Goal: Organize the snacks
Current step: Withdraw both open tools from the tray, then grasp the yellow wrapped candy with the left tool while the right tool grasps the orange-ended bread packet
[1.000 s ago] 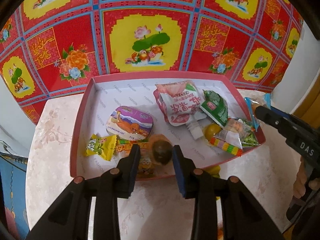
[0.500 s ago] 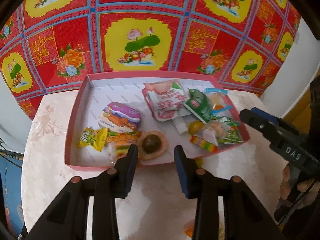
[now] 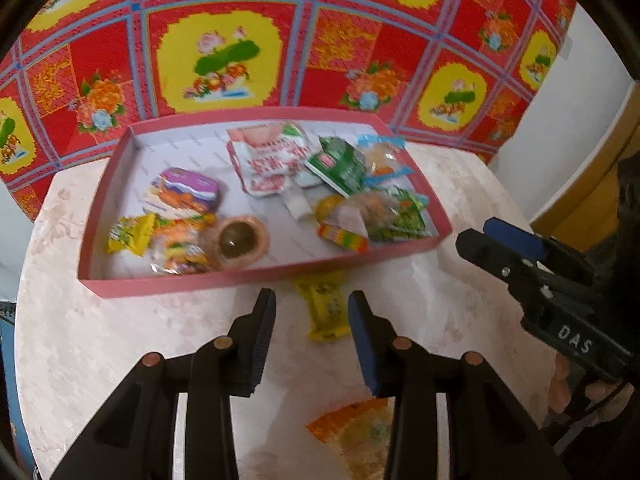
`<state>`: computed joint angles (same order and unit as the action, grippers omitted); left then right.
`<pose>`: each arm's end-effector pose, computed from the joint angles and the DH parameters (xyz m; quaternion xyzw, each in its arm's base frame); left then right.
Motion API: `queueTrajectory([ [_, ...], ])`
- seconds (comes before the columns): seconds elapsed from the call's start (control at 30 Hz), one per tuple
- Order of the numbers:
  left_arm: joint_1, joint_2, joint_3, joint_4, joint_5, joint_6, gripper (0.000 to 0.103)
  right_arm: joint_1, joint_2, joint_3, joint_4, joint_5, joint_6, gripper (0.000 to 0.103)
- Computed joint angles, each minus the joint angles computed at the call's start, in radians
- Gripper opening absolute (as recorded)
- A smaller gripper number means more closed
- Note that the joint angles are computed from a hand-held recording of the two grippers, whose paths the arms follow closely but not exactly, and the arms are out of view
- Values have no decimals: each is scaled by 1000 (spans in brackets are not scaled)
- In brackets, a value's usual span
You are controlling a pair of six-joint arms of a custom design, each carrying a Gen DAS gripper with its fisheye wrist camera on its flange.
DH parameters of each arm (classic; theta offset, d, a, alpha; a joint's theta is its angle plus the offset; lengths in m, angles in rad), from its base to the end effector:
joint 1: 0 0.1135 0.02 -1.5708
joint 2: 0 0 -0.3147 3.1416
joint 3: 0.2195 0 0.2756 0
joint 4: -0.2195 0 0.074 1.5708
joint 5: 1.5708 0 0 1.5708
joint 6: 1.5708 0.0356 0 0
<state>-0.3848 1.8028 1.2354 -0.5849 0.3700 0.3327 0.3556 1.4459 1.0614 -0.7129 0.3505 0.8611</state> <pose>0.3613 -0.1602 0.2279 0.3734 0.8869 -0.1852 0.1994 0.2870 0.0936 0.2849 0.2790 0.9166 -0.0071 0.2863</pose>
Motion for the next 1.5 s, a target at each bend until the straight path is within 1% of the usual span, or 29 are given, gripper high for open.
queueTrajectory([
  [0.17, -26, 12, -13, 3, -23, -5, 39, 34, -12, -6, -33, 12, 28, 53],
  [0.27, -42, 22, -22, 24, -47, -12, 39, 50, -20, -12, -50, 18, 46, 53],
  [0.37, -53, 36, -24, 33, -54, -21, 39, 58, -31, -25, -52, 13, 60, 53],
  [0.5, -65, 37, -46, 72, -65, -10, 39, 63, -36, -38, -45, 5, 69, 53],
  [0.53, -66, 39, -48, 76, -61, -7, 37, 66, -38, -43, -39, 1, 69, 53],
  [0.57, -67, 38, -52, 85, -64, -10, 31, 68, -40, -47, -34, -1, 68, 53],
  [0.63, -67, 38, -57, 100, -69, -14, 25, 71, -42, -54, -25, -4, 67, 53],
  [0.77, -49, 44, -50, 90, -38, -22, 22, 75, -41, -59, -19, -13, 75, 53],
  [0.93, -22, 15, -70, 93, -23, -16, 22, 88, -31, -53, -14, -20, 85, 53],
  [1.3, 73, -68, -131, 101, -29, 15, 22, 153, 1, -16, -5, -67, 131, 53],
  [1.5, 129, -91, -146, 97, -15, 24, 22, 200, 32, 22, -10, -85, 131, 53],
])
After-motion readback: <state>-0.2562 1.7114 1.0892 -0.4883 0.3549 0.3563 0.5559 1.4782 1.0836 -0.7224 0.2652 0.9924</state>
